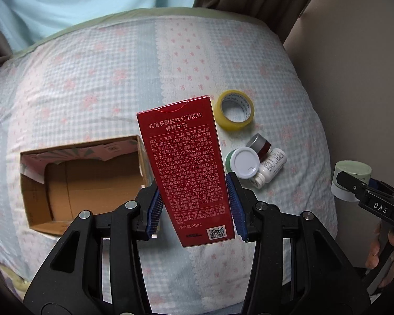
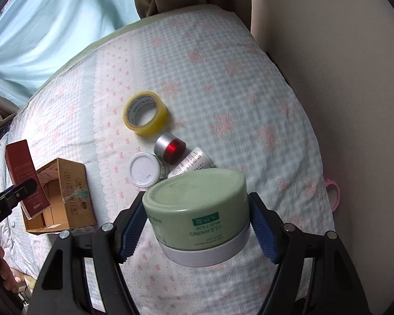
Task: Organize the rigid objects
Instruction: 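Carry the red box with the left tool into the cardboard box and release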
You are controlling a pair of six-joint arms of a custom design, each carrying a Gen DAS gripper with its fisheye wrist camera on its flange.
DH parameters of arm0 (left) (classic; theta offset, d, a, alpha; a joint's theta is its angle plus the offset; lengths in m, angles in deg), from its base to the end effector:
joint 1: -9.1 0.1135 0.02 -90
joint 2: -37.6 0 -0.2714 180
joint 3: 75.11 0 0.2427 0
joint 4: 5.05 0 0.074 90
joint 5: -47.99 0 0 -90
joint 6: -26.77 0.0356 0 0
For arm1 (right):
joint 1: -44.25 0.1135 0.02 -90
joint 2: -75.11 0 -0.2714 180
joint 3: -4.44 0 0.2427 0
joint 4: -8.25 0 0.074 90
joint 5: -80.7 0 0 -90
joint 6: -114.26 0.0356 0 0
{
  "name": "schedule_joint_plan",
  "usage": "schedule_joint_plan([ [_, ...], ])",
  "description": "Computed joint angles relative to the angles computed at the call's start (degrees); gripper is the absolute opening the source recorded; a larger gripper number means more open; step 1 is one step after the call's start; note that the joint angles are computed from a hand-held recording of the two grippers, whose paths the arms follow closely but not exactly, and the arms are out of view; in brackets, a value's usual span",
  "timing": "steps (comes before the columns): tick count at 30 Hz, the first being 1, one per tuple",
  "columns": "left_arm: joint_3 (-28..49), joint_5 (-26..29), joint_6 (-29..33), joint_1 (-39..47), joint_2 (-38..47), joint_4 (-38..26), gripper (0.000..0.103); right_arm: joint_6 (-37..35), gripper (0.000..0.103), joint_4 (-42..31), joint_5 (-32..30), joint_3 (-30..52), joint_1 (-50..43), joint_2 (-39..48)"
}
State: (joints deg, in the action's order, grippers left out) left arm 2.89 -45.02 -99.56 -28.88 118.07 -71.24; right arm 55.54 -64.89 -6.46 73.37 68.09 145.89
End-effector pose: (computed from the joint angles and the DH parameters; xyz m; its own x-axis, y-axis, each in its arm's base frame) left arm 0.2040 -0.1569 0.2687 -0.9466 -0.0115 -0.3221 0.0480 0.9832 -0.1762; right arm 0.1851 0.0799 0.2561 -0.9586 0.1434 -0.2462 0.1237 0.9879 0.0936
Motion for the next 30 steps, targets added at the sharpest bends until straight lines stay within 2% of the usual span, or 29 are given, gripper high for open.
schedule_joint_plan([
  [4, 1.4, 0.9, 7.7, 6.4, -11.3, -8.7, 0.041, 9.7, 0.07, -9.2, 4.8, 12.4, 13.5, 0.8],
  [7, 3.8, 4.3, 17.0, 15.5, -17.9, -16.0, 0.041, 18.9, 0.071, -13.1, 6.6, 21.6, 23.5, 2.9],
  [11, 6.2, 11.5, 36.7, 34.8, -23.0, -23.3, 0.041, 29.1, 0.071, -16.7, 12.1, 34.7, 36.2, 10.9],
  [15, 8.1, 23.4, 61.4, 62.0, -21.6, -31.0, 0.041, 35.1, 0.071, -17.2, 13.9, 46.0, 43.0, 20.7],
  [17, 7.6, 26.0, 72.1, 72.5, -19.3, -32.8, 0.041, 36.5, 0.071, -16.2, 13.3, 51.0, 44.7, 25.9],
  [19, 6.5, 26.9, 79.9, 79.6, -16.6, -32.8, 0.041, 37.1, 0.071, -15.3, 12.3, 55.8, 45.6, 31.3],
  [21, 5.1, 26.8, 85.0, 84.1, -13.5, -31.4, 0.041, 36.9, 0.071, -14.4, 11.4, 60.4, 46.3, 36.6],
  [24, 2.2, 25.9, 88.9, 87.4, -9.1, -27.3, 0.041, 34.6, 0.071, -14.0, 9.8, 68.0, 46.8, 45.0],
  [29, -3.5, 22.6, 88.4, 86.0, -2.5, -17.8, 0.041, 30.0, 0.071, -14.5, 5.6, 79.6, 46.2, 59.1],
  [30, -4.7, 21.7, 88.0, 85.3, -1.1, -15.9, 0.041, 28.9, 0.071, -13.7, 4.8, 79.6, 45.9, 60.8],
])
